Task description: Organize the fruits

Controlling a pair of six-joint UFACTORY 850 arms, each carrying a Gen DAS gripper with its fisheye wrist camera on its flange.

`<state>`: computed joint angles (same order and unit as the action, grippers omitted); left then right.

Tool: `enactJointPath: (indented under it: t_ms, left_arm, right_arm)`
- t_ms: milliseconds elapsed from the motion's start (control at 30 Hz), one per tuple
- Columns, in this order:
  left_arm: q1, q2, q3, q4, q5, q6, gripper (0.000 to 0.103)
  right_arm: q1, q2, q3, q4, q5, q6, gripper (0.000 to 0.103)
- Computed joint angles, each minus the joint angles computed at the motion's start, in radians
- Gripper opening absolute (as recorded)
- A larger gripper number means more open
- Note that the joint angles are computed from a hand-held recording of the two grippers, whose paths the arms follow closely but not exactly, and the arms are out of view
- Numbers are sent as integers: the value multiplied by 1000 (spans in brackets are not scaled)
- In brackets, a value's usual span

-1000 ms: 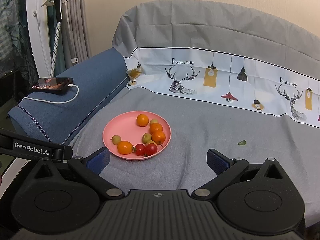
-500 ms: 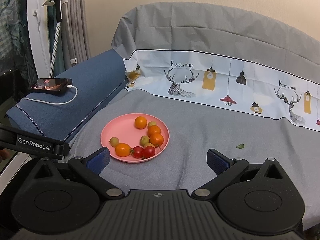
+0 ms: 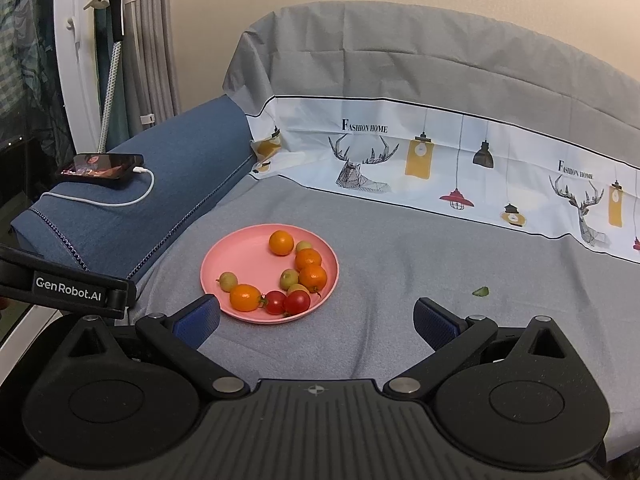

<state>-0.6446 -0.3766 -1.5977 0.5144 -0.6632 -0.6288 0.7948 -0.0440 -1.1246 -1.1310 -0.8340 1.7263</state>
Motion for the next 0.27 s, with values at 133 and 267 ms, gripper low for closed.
enactJointPath:
  t_ms: [133, 267]
  left_arm:
    - [-3, 2, 6, 41, 3, -36, 103]
    - [-5, 3, 10, 75, 8, -60, 103]
  right_arm:
    - [-3, -3, -3, 6, 0, -6, 102]
    - [-5, -6, -5, 12, 2, -10, 102]
